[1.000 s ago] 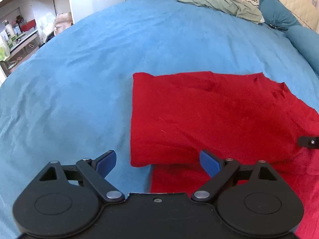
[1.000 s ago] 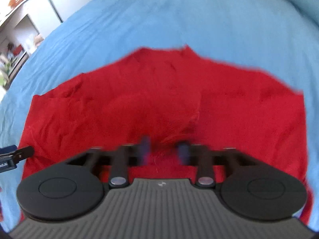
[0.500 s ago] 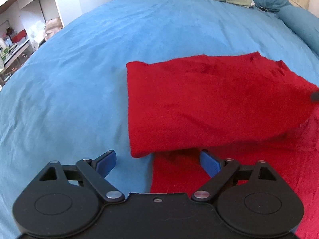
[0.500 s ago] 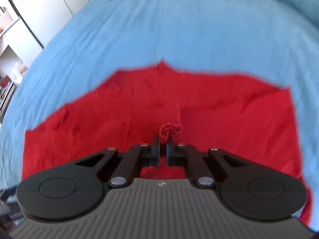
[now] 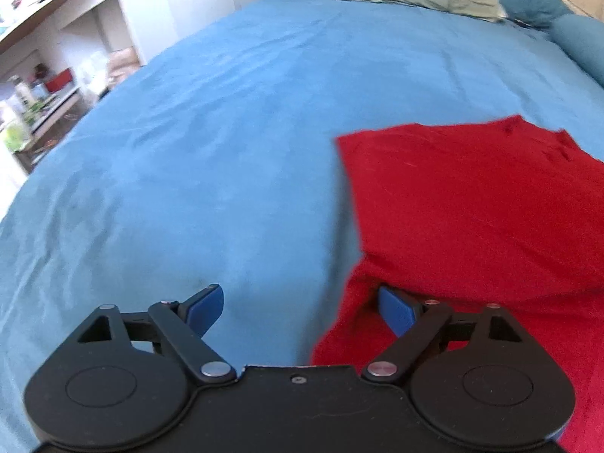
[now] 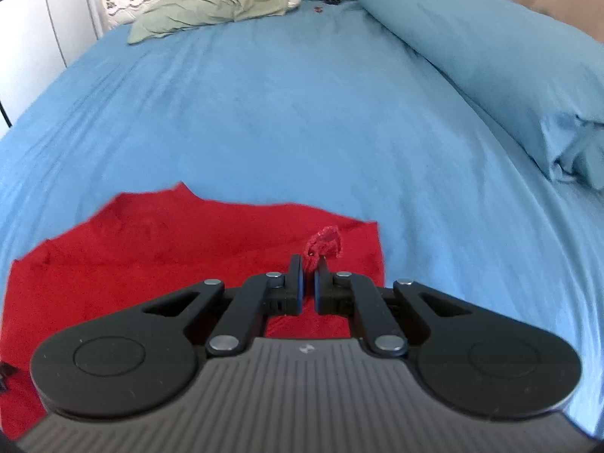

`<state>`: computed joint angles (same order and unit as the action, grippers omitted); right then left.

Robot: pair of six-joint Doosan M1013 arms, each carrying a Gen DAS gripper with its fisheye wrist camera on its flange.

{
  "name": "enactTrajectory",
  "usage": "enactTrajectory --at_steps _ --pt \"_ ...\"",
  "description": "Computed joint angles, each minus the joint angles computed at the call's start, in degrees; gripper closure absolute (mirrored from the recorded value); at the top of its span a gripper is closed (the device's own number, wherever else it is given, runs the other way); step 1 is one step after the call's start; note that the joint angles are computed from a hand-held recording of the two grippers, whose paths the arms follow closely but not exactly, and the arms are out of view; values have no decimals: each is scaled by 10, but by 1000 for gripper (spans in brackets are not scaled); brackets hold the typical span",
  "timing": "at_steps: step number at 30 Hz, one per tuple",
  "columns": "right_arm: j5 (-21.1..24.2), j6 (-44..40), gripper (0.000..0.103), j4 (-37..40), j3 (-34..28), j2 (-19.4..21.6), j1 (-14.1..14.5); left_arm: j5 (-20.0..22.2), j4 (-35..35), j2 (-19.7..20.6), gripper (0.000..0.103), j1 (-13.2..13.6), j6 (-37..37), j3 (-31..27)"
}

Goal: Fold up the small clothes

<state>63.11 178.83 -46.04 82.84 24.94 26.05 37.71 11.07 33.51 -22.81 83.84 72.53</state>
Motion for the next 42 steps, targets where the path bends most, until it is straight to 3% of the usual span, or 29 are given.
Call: enactTrajectory --at_steps 6,11,13,14,15,16,19,22,26,28,31,32,35,37,39,42 --pt "-4 35 83 19 22 -2 -6 53 66 3 12 1 -102 -7" --pt "4 2 78 56 31 0 -7 61 21 -5 15 8 -84 -3" --pt "21 4 55 57 31 -2 -3 32 11 -19 14 4 -38 11" --pt "25 12 26 46 34 -6 2 10 -5 -27 14 3 -6 21" --pt "23 30 6 17 41 -11 10 -12 -36 -34 12 2 42 29" --pt "9 48 1 -20 51 -17 19 -29 -78 -39 11 3 98 33" --pt "-59 23 0 -44 65 -27 22 -37 -227 -33 9 7 262 21" --pt "-116 -1 0 -36 67 -24 15 -24 -288 -1 9 4 331 -24" --pt "-157 -3 0 -30 68 -14 3 13 -328 58 10 5 352 -103" --pt "-169 -9 0 -15 72 -11 -3 51 -367 92 9 9 381 -151" --pt "-161 -19 0 2 74 -6 -9 112 -315 136 8 8 331 -220" --pt "-150 -15 0 0 76 -4 -7 106 -321 141 2 10 331 -224" --pt "-163 10 0 -14 97 -12 -9 114 -332 148 1 13 328 -237" --pt "-159 -12 0 -3 95 -13 -12 107 -298 136 3 8 305 -226" --pt "-141 -25 0 8 87 -15 -12 84 -280 104 3 5 303 -181" --pt "-133 -2 0 -24 91 -25 1 69 -331 62 3 12 362 -120"
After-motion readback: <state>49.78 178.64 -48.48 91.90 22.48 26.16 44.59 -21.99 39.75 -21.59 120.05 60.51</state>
